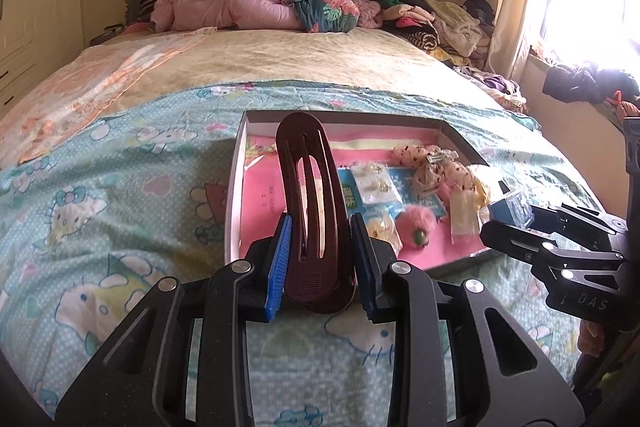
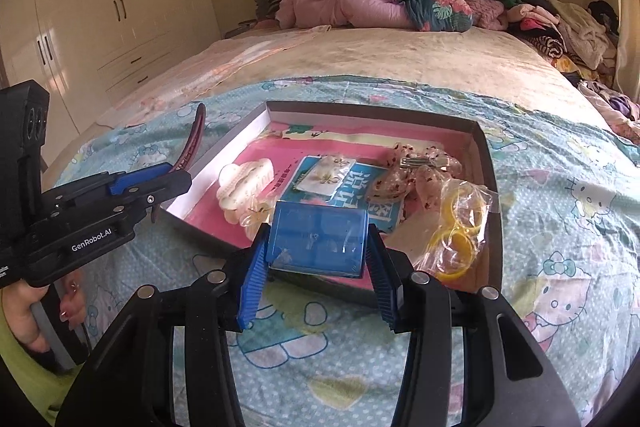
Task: Organize jewelry
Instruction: 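Carry the blue box and red clip into the box and open both tools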
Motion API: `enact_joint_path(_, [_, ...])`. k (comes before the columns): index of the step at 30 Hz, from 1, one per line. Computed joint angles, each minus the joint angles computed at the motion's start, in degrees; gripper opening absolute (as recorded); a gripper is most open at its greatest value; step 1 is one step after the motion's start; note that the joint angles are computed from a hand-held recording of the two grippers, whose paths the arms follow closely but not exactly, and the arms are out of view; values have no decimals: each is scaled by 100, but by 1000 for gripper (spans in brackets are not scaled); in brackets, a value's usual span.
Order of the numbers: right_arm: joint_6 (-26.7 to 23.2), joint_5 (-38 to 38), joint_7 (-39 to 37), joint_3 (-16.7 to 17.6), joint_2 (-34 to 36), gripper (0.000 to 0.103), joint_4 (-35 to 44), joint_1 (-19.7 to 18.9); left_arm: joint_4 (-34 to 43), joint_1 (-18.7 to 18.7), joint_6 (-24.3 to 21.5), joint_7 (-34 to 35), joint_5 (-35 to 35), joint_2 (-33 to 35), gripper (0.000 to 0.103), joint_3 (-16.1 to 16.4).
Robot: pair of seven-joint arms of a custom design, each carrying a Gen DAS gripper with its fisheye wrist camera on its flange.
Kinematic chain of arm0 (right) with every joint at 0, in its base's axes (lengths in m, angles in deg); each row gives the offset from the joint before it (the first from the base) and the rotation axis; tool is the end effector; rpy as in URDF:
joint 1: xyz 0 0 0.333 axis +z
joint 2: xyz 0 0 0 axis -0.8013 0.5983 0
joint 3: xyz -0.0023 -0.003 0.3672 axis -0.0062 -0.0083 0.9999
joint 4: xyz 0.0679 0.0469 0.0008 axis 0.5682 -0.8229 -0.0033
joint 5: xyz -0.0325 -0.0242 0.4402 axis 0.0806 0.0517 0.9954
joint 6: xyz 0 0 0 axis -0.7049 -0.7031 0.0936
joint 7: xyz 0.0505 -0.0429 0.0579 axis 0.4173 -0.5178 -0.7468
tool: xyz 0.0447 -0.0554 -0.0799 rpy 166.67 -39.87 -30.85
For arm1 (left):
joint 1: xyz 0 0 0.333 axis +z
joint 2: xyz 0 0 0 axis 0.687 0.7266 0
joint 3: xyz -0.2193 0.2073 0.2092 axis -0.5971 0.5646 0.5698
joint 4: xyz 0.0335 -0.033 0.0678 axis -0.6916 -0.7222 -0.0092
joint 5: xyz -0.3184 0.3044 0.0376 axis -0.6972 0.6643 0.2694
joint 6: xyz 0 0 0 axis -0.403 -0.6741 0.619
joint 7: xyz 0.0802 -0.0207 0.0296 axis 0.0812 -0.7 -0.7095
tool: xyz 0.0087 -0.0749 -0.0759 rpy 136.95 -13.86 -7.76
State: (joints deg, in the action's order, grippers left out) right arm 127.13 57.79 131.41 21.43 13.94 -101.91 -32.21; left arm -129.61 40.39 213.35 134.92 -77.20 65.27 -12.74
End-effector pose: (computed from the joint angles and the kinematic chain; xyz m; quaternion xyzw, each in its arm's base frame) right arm 0.6449 0.3095 0.5069 -0.6930 0.5887 -0.2106 0.3590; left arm 0.6776 -0.1484 0.5157 -0.5272 0.7306 -0.3846 0.2010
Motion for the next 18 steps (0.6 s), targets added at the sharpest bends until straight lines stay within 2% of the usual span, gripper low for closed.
enact_joint_path(18, [-204, -408, 519, -330, 242, 45, 259, -64, 1009, -259, -311, -886, 1119, 829, 22, 76])
